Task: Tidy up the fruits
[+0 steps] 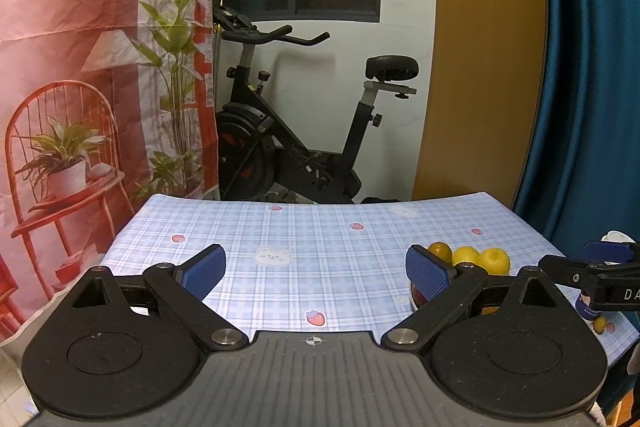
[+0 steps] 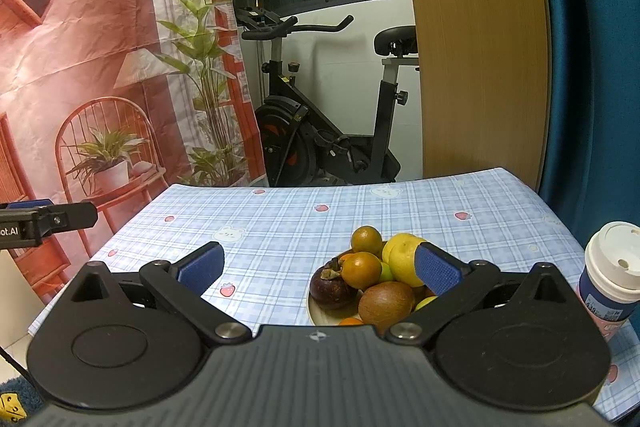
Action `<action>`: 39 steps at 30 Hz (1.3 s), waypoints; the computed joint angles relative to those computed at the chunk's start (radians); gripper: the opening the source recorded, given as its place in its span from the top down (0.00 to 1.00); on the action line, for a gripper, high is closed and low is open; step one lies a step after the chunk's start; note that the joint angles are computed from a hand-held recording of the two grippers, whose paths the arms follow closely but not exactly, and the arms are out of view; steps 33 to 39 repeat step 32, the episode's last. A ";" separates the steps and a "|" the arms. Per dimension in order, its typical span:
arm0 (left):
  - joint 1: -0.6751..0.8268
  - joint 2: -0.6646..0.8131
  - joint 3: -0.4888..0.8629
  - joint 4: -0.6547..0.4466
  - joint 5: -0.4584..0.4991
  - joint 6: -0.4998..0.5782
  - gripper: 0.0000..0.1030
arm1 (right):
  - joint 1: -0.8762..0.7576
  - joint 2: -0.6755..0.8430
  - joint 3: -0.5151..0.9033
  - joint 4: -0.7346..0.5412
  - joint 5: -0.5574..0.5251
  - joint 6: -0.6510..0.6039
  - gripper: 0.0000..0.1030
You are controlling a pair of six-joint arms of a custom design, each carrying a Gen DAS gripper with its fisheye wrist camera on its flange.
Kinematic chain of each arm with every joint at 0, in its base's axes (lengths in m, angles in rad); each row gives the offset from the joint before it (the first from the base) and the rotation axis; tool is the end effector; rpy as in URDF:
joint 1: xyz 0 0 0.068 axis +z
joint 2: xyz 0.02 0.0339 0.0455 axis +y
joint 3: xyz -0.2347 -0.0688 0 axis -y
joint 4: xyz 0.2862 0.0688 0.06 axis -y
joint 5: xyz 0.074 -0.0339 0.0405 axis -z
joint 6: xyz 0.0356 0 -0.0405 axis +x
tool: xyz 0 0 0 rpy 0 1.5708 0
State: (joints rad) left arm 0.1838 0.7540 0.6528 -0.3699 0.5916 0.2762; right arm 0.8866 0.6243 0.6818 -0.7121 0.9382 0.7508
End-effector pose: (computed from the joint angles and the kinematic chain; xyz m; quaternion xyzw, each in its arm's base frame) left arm 0.2317 0.0229 0.2579 0.1898 0.8077 -0.1280 0.5434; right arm 0.1406 0.1270 0.2692 0.1452 0.8117 0.0111 0.5656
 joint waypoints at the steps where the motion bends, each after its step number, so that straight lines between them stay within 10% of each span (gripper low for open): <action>1: -0.001 0.000 0.000 0.000 -0.002 -0.001 0.05 | 0.000 0.000 0.000 -0.001 0.000 0.001 0.00; 39: -0.001 -0.013 0.005 -0.016 -0.026 -0.007 0.04 | 0.008 -0.002 0.006 -0.014 0.007 0.005 0.00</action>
